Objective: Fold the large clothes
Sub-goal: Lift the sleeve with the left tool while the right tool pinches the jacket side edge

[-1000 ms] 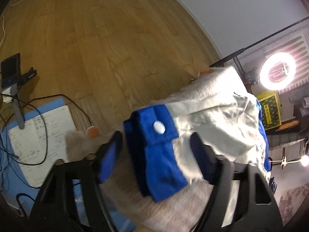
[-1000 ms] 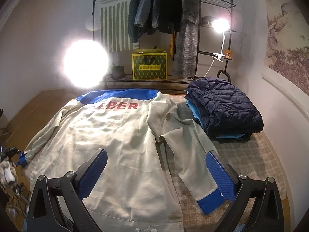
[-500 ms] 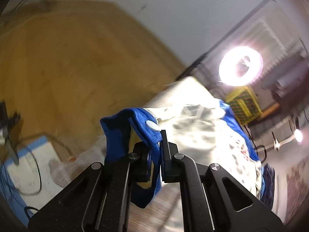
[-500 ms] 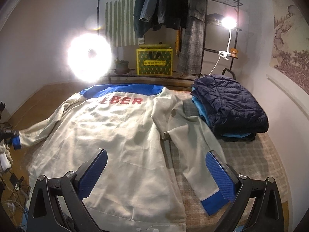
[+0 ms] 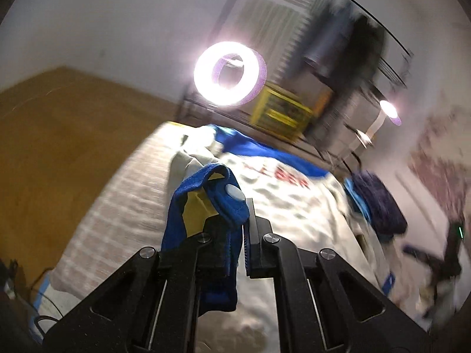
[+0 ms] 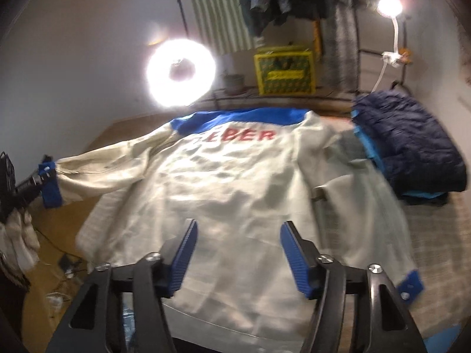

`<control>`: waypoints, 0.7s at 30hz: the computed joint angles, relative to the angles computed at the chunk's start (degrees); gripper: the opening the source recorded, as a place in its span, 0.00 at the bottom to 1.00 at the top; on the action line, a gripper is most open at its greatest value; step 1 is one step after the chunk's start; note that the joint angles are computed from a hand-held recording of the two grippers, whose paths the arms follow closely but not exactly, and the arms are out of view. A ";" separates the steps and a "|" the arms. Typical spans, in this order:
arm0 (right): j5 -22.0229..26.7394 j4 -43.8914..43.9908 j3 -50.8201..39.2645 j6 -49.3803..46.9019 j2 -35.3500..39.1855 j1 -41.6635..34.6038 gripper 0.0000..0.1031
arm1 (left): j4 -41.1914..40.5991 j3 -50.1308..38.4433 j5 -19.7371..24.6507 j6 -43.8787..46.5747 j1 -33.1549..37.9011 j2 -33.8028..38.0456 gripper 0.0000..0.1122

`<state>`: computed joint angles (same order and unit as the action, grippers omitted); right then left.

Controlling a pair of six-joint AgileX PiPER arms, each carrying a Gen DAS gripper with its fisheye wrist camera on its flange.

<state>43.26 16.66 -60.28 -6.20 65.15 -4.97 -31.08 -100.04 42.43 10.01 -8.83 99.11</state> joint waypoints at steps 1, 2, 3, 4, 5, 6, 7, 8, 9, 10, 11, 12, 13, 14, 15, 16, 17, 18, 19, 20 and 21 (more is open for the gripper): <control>-0.26 2.61 -0.45 -2.33 1.52 -0.46 0.55 | 1.18 0.90 0.41 0.21 -1.93 -1.10 0.04; -0.59 4.24 -0.85 -3.80 2.86 -0.54 0.54 | 3.13 1.39 0.65 -0.22 -3.85 -1.69 0.04; -0.96 5.90 -1.38 -5.18 4.37 -0.43 0.52 | 6.03 1.48 1.10 -0.88 -6.18 -2.01 0.03; -0.86 8.54 -2.40 -7.37 6.58 -0.62 0.51 | 8.06 2.01 1.48 -0.97 -7.96 -2.29 0.03; -0.48 10.74 -3.24 -9.11 8.25 -0.97 0.49 | 9.24 2.57 1.92 -0.45 -9.25 -2.45 0.03; 0.19 12.56 -4.19 -10.23 9.61 -1.31 0.48 | 10.71 2.72 2.80 -0.34 -11.28 -2.44 0.03; 0.67 14.60 -5.25 -11.57 11.49 -1.61 0.48 | 11.36 3.19 3.15 0.05 -12.41 -2.36 0.03; 1.14 16.53 -6.31 -12.72 13.32 -1.81 0.47 | 13.00 3.64 3.59 -0.11 -14.19 -2.45 0.03; 1.43 17.51 -7.21 -13.05 14.59 -1.80 0.46 | 15.06 4.51 3.77 -0.13 -16.06 -2.74 0.03; 1.78 18.76 -8.02 -13.72 16.03 -1.80 0.46 | 15.80 5.98 3.65 0.79 -16.87 -3.27 0.03; 2.16 20.34 -8.72 -14.78 17.38 -1.83 0.46 | 17.31 7.18 3.66 0.84 -18.32 -3.74 0.03; 2.39 21.34 -9.31 -15.39 18.36 -1.85 0.46 | 19.96 8.48 3.72 0.51 -20.32 -4.07 0.03; 2.71 22.14 -10.02 -15.69 19.69 -1.51 0.46 | 21.60 9.27 3.47 0.09 -21.78 -3.84 0.03; 3.28 22.85 -10.70 -15.89 20.65 -1.36 0.46 | 22.57 10.73 3.35 0.32 -22.78 -4.26 0.03; 3.92 23.67 -11.20 -16.54 21.44 -1.46 0.46 | 23.96 11.62 3.38 0.11 -23.95 -4.21 0.03; 4.46 24.60 -11.78 -17.29 22.60 -1.20 0.46 | 25.60 12.91 3.12 0.21 -24.79 -4.21 0.03; 4.70 24.87 -12.38 -17.38 23.81 -0.66 0.46 | 27.36 14.10 2.82 0.23 -25.42 -4.19 0.03; 5.00 24.97 -13.00 -17.32 24.78 -0.42 0.46 | 29.58 15.85 2.28 -0.45 -26.54 -4.60 0.03; 5.35 25.09 -13.70 -17.03 26.02 0.11 0.46 | 30.27 17.21 2.40 0.17 -26.86 -4.86 0.03; 5.75 25.15 -14.32 -16.61 27.03 0.51 0.46 | 30.45 17.81 2.97 0.70 -27.01 -4.86 0.03; 5.92 25.25 -15.04 -16.23 28.16 1.05 0.46 | 31.11 19.59 2.77 0.15 -27.61 -5.65 0.03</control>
